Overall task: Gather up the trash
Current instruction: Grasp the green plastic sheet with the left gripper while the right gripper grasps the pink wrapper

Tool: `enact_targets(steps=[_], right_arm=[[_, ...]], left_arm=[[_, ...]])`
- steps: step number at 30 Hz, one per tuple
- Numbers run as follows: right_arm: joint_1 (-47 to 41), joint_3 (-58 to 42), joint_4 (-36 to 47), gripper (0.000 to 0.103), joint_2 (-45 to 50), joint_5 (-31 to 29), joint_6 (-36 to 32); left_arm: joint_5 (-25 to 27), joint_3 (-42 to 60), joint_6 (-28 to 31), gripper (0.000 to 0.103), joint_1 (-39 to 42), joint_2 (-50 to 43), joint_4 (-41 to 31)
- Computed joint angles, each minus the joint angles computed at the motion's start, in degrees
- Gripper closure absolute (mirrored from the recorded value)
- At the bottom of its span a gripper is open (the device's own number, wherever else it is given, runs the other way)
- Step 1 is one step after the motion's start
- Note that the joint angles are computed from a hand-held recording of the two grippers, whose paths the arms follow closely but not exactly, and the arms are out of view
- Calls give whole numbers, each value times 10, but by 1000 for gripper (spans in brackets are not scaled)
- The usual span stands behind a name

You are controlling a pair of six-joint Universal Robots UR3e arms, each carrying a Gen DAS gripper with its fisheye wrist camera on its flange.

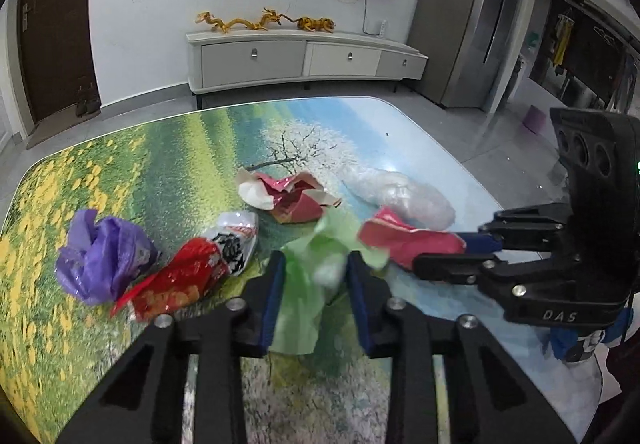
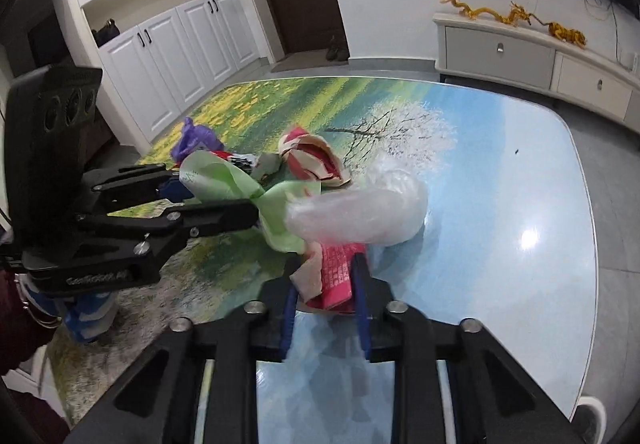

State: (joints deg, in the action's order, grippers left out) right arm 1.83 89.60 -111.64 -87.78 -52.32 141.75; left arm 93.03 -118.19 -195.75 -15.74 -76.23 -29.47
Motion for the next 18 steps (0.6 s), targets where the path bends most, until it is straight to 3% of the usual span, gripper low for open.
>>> enact_targets(steps=[7,12,18], right_arm=[[-52,65,102,95,-105,25,-67],[-98,109,195,97,-204,40,-135],[-192,128,344,97,-327,63,-226]], left_arm=[[37,-36,-49,89,-44,65,-29],[83,-77,-126,89,-97,142,-64],[178,-39,-198,89,-226,136,-103]])
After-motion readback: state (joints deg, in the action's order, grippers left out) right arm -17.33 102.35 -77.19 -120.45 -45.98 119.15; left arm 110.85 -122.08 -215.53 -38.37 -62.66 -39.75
